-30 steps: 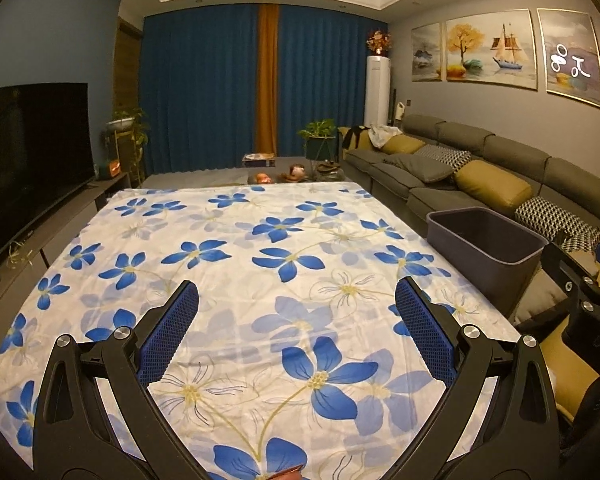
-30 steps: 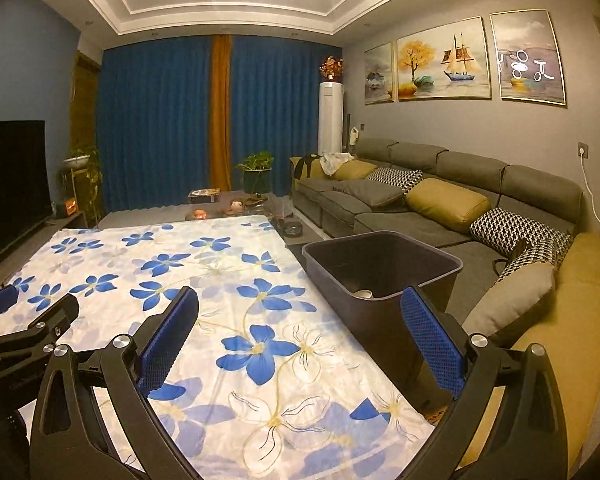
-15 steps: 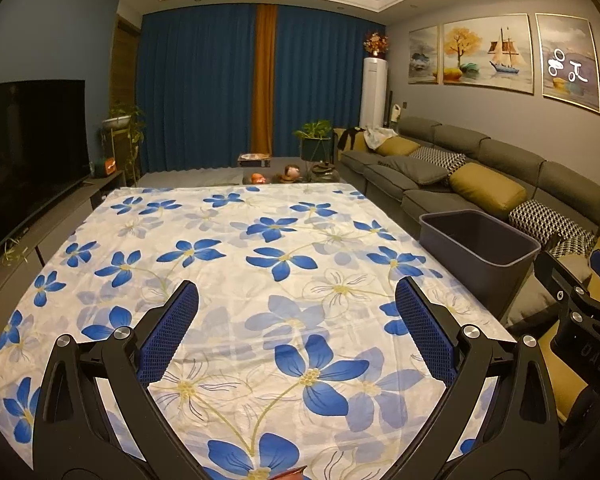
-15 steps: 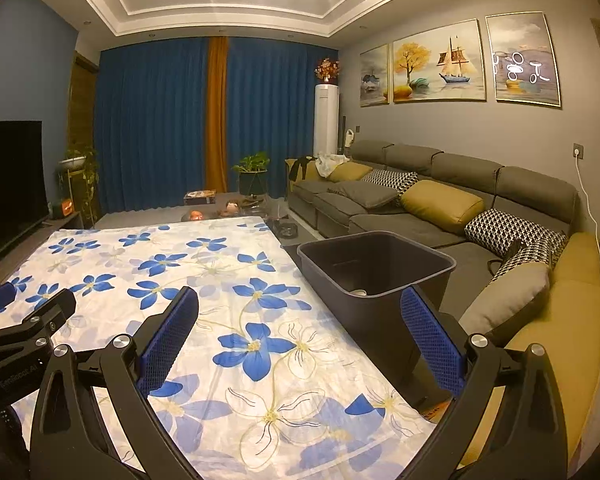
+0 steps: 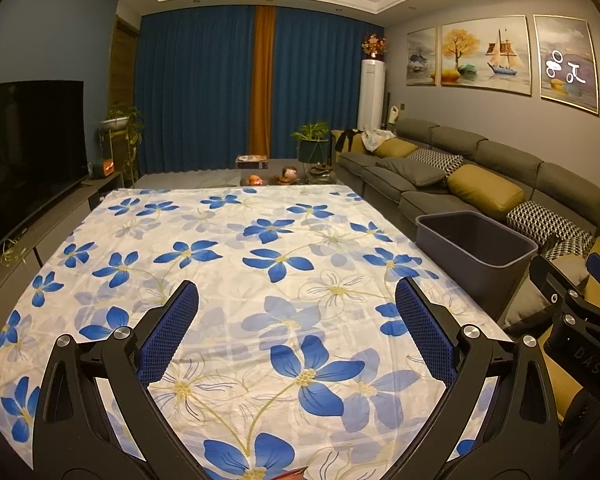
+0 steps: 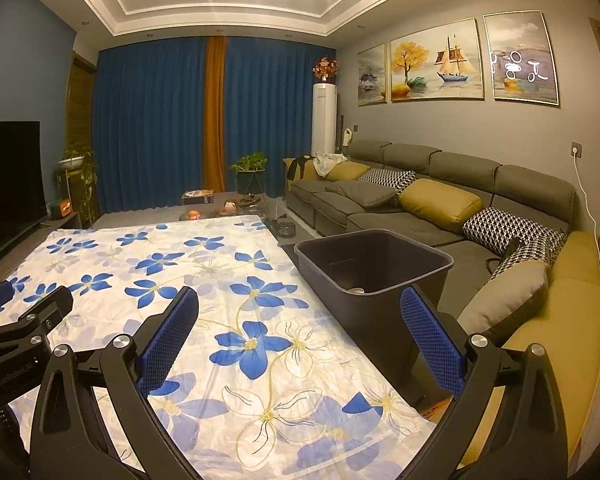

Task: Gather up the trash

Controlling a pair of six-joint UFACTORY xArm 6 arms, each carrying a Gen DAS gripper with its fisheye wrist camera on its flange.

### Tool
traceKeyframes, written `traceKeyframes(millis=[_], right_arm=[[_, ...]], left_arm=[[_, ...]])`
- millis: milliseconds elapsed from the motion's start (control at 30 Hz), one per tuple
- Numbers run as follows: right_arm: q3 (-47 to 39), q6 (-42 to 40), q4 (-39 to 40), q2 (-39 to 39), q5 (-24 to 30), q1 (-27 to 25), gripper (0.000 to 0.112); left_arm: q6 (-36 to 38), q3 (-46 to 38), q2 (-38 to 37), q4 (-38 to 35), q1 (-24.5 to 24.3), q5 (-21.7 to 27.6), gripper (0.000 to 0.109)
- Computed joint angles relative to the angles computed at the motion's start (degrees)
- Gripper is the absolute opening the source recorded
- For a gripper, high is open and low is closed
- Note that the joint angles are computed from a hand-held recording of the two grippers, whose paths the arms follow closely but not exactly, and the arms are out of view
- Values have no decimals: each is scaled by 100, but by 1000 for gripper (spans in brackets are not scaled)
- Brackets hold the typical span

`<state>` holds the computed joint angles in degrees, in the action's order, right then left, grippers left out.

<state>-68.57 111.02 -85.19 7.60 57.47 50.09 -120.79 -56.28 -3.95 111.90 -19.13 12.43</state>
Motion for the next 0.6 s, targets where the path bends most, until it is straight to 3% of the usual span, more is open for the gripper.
traceKeyframes(millis=[600], right_arm=[[72, 71, -12, -41, 19, 18, 97]], left_arm=[[-87, 7, -5, 137, -63, -24, 97]])
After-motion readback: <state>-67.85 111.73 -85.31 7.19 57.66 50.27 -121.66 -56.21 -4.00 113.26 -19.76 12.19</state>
